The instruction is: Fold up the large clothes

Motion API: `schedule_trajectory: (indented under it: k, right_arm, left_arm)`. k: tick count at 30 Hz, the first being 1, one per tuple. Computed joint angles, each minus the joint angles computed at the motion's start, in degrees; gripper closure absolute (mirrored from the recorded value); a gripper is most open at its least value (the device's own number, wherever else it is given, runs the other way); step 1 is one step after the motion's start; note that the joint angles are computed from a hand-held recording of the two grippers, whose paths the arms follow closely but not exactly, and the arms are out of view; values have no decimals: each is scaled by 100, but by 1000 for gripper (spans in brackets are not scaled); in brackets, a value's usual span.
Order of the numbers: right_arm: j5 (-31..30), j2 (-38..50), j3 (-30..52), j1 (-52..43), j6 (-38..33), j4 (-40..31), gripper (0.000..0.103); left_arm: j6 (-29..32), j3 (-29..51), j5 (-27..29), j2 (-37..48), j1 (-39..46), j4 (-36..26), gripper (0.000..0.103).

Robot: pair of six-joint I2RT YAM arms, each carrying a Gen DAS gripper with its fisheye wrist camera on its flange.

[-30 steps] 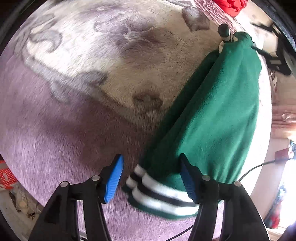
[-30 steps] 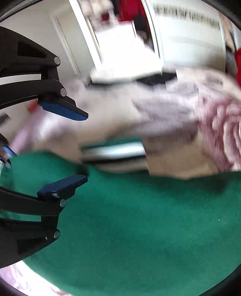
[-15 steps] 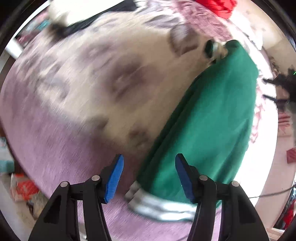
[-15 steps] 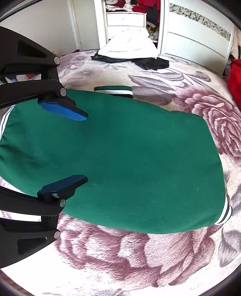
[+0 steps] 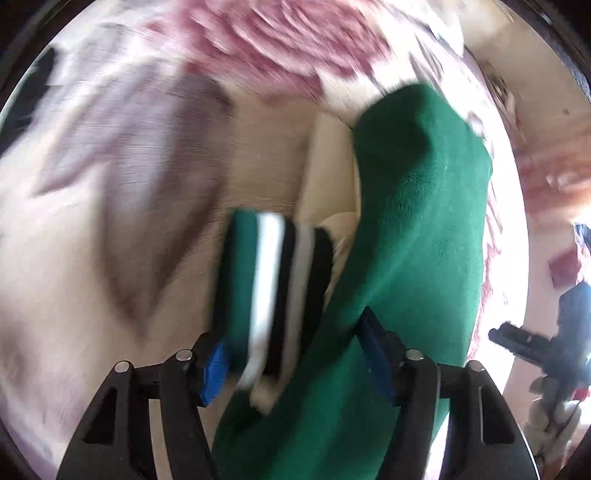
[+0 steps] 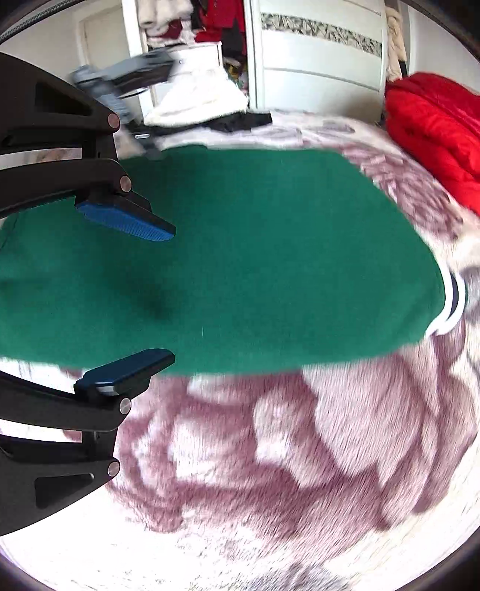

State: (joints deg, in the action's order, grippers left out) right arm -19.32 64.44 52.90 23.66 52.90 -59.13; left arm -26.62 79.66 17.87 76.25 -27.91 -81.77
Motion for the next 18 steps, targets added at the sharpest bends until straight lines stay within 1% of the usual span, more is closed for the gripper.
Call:
schedule_trajectory:
  k: [1,3,4,5,6,7,9,10,12,13,14,15,16,17,18]
  right_arm:
    - [46,-84,-175,-56,-47,-25,40]
    - [37,-277,-550,-155,-26,20,40]
    - [-5,-382,-763,-204,54,40,40]
    - [-41,-476,-936,-229,157,75,40]
    - [-68,-611,-1134,-268,303,110,40]
    - [-64,-709,-1278,-286,445,123,40]
    - [-100,-897,-1492,-364,722,100,40]
    - [-136,-1032,-1592,-409,857,116,40]
    - [-169,-1229,-1660,-531,999,78,40]
    - [-157,-1319,-1639,-619,1014,-8,40]
    - [-142,-1365,-1602,-669,1024,-75,40]
    - [-176,-1416,-1544,-821,907,-210,40]
    - [-193,-1414,-1466,-918,828,-305,40]
    - [-201,-1370,-1366,-989,759,-389,40]
    - [-265,-1287,-1219,-1348,364,-606,40]
  left_arm:
    - [107,-36,-19,115,-70,148,39]
    - [211,-86,-134,11,-303,380,43]
    - [249,-97,-123,-100,-405,443,67]
    - [327,-95,74,-244,-416,492,84]
    - [389,-37,319,-379,-376,508,87]
    - [432,-4,709,-465,-251,541,88]
    - [407,-72,1779,-655,119,622,89]
    - [392,-285,2375,-751,410,760,89]
    - [169,-1162,3641,-977,1408,1084,89]
    - [420,-1559,4135,-916,1933,1006,89]
    - [680,-1921,4286,-853,2426,840,90]
    - [1144,-2253,4236,-714,2951,553,90]
    - [1797,-2497,4338,-508,3402,199,89]
    - [2435,-2613,4477,-283,3761,-244,87]
    - [3017,-2571,4486,-122,4053,-773,85]
